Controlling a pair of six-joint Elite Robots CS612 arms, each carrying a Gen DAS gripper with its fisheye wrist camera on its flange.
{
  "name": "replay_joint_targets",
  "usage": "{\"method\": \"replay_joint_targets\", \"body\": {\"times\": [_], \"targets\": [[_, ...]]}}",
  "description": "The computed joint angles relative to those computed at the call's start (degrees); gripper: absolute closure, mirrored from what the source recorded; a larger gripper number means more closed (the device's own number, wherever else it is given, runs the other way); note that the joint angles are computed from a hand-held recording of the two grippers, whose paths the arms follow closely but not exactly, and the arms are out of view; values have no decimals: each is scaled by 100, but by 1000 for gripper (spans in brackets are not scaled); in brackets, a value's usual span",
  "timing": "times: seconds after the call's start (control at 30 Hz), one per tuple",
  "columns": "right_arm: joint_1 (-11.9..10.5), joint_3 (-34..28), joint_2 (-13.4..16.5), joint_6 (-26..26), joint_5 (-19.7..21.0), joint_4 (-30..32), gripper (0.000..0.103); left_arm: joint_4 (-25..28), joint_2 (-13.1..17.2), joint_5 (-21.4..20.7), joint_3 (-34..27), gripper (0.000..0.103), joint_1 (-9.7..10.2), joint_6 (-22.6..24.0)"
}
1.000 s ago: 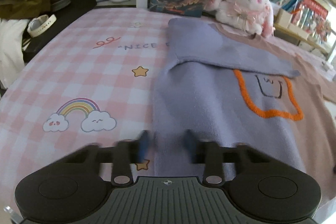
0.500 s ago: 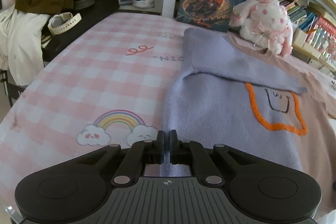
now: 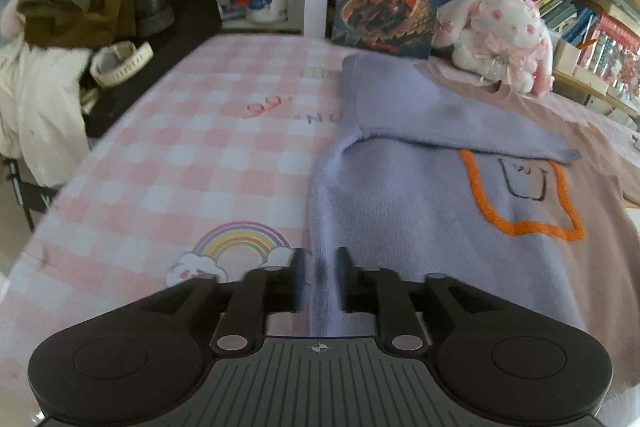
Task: Fold clothes
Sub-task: 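Open the left gripper and smooth the folded lavender sleeve flat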
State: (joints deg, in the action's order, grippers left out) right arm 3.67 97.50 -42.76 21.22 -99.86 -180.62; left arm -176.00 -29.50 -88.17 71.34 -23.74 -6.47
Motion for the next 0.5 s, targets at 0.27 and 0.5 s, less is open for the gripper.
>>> {"method": "replay_joint_targets", "body": {"times": [0.27,0.5], "targets": [[178,89,-97,328,-605,-431,13,-458,-317,-229,545,31,-99,322],[370,100,-118,516,-1285,-421,7,-645,-369,-492,718,23,-152,1037]]}}
